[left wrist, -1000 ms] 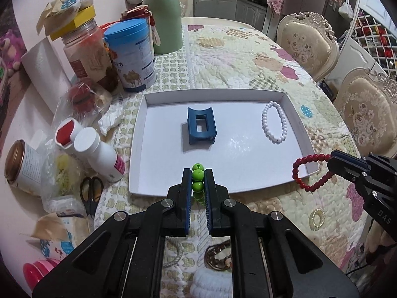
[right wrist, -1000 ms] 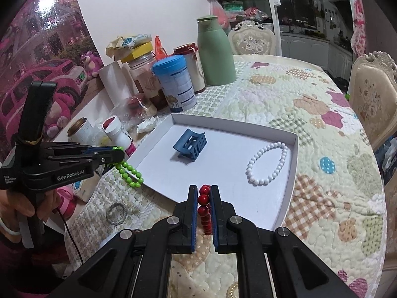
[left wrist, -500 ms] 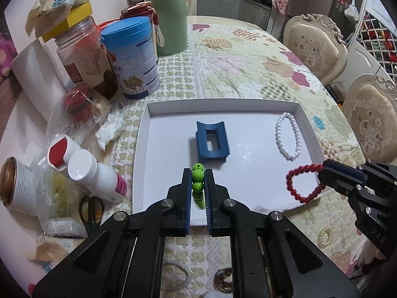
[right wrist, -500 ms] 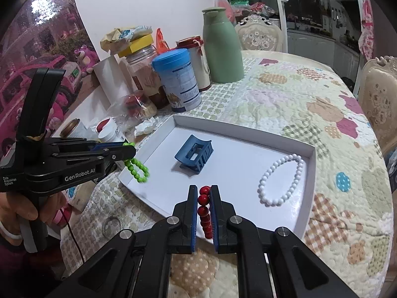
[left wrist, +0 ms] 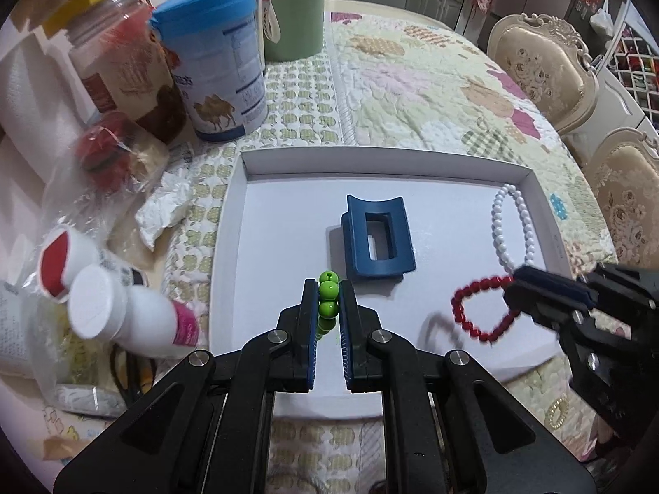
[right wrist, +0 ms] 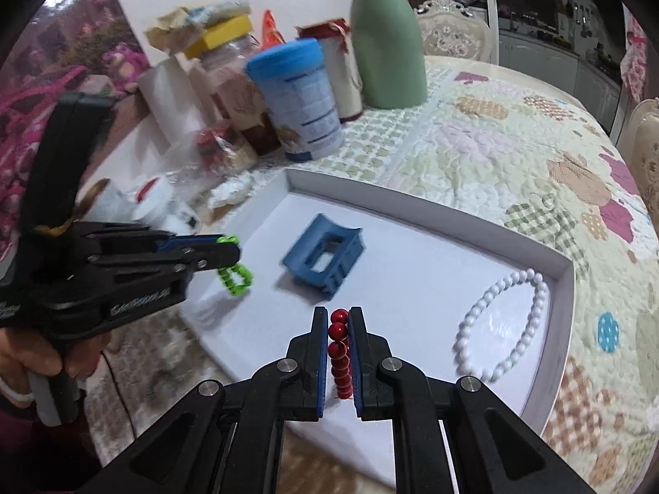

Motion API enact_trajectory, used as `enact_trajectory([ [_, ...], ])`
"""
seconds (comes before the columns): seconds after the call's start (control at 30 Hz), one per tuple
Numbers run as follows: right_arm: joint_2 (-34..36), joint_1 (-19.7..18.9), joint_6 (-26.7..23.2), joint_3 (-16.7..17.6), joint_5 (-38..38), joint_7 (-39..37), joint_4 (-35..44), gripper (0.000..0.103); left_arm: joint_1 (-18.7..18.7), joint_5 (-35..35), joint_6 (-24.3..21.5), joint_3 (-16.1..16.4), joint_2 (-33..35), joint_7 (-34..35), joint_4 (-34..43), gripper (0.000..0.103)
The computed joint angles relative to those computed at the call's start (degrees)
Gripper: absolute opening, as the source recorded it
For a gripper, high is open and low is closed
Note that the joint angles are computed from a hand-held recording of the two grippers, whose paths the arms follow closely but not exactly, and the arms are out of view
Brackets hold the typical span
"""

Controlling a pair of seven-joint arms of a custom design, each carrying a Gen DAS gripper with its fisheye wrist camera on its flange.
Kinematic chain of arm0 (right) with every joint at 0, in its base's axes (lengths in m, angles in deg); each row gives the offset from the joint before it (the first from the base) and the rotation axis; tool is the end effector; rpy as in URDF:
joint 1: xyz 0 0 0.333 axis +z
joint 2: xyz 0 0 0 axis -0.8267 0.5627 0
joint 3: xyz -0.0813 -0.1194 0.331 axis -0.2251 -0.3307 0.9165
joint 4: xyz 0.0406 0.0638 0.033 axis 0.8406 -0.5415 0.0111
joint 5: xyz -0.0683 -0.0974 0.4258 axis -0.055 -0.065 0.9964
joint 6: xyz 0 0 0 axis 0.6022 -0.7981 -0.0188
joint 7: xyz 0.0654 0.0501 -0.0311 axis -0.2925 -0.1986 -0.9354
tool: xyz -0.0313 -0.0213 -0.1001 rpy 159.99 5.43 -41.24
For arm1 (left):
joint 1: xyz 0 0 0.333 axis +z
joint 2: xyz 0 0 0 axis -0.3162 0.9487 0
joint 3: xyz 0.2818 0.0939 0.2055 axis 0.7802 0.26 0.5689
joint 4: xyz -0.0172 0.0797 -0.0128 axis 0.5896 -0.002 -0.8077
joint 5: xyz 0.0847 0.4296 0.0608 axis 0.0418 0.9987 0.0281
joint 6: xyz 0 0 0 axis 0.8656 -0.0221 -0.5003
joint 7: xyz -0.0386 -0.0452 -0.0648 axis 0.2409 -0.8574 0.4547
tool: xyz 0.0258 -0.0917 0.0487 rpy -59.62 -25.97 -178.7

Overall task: Organize jewelry
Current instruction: 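Lower both bracelets into the white tray beside the clip and open both tools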

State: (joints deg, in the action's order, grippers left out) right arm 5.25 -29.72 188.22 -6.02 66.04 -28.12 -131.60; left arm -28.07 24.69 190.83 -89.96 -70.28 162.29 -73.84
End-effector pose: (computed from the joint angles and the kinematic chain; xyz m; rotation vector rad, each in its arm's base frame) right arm 0.4441 0.1353 0.4124 -2.0548 1.3997 -0.1760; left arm 0.4636 -0.1748 0.4220 -1.8461 2.1399 -0.5371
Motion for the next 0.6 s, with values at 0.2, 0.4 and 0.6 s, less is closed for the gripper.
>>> enact_trajectory([
  [0.2,8.33,-3.02,0.73,0.24,0.11,-0.51,5.96,0.009,1.16,0.97,1.25,0.12,4.74,-1.20,2.67,0.008],
  [0.4,15.23,-7.78,2.03,3.14,2.04,1.24,10.67,0.009,1.70,1.07,2.25,0.59,8.81,-1.36,5.21,0.008],
  [0.6,17.37,-10.68,4.02,5.92,1.44,4.34,11.34,0.009,1.96,2.78,3.34,0.50,11.42,-1.60,6.79,0.008],
])
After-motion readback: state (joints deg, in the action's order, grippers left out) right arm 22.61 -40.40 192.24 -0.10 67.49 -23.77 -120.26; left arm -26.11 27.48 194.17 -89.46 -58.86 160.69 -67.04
